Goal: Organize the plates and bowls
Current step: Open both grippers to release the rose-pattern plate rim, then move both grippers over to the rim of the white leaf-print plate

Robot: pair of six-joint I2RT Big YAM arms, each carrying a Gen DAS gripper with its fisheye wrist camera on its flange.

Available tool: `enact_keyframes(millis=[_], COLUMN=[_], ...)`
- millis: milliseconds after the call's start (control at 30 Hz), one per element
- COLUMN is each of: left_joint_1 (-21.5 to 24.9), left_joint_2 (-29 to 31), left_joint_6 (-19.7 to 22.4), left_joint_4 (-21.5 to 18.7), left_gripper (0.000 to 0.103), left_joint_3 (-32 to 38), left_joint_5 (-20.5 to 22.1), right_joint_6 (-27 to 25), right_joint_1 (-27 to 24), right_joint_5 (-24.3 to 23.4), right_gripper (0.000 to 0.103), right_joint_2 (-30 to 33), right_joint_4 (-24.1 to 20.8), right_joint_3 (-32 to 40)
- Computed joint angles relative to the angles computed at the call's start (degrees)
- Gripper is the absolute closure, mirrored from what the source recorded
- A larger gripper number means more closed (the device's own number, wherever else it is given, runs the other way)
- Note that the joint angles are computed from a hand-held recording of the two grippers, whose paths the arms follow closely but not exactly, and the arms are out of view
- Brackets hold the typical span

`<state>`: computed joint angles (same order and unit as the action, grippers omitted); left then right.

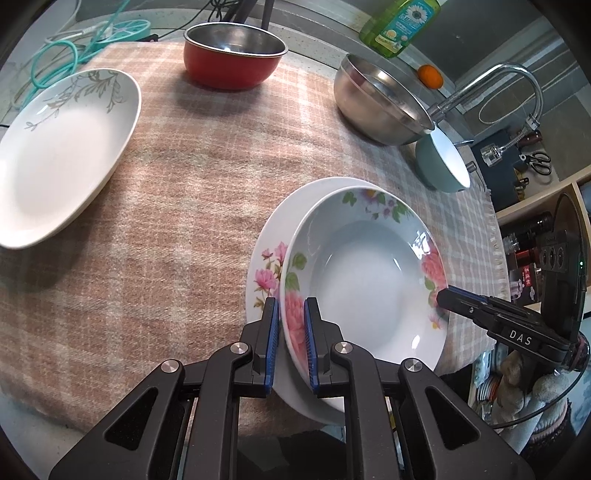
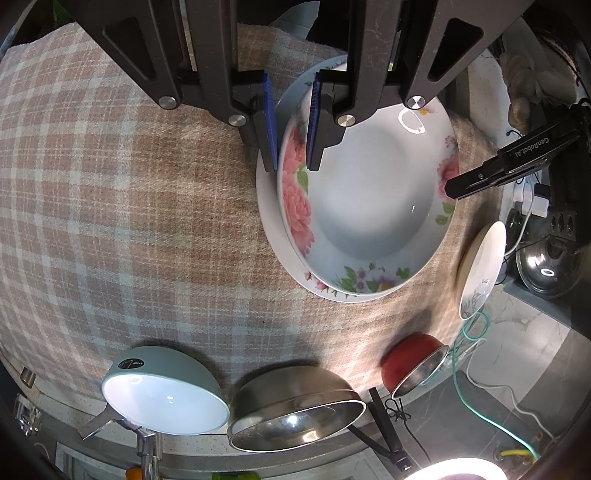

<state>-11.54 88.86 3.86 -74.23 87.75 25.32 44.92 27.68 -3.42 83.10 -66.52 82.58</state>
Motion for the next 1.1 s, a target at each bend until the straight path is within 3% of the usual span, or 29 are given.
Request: enact_keyframes(millis=[300, 533, 833, 1100], left_joint_1=[2.1, 5.5, 12.9, 17.7], left_joint_2=[-1.1, -2.5, -1.8, 0.5], left_joint_6=[-0.5, -1.8, -3.3, -1.7], left_joint_4=[-0.3, 0.6, 1.1, 1.7], left_gripper=[0.091, 0.09, 0.09, 0.09], left_joint_3=[0.1, 0.0, 1.4, 5.1], left_joint_5=[1.1, 2.2, 1.9, 0.7], right_joint_6=[0.8, 0.8, 0.3, -0.1], right_joint_1=[0.1, 1.4, 3.8, 6.0], right_joint_5=[2.2, 5.1, 6.3, 7.4], right_gripper=[0.084, 0.063, 0.063, 0.063], right_joint_2=[-1.2, -0.9, 2.8, 8.8], right_joint_4=[-0.3, 1.1, 3.9, 6.2], right_joint_3=[0.4, 2.9, 8.1, 15.4])
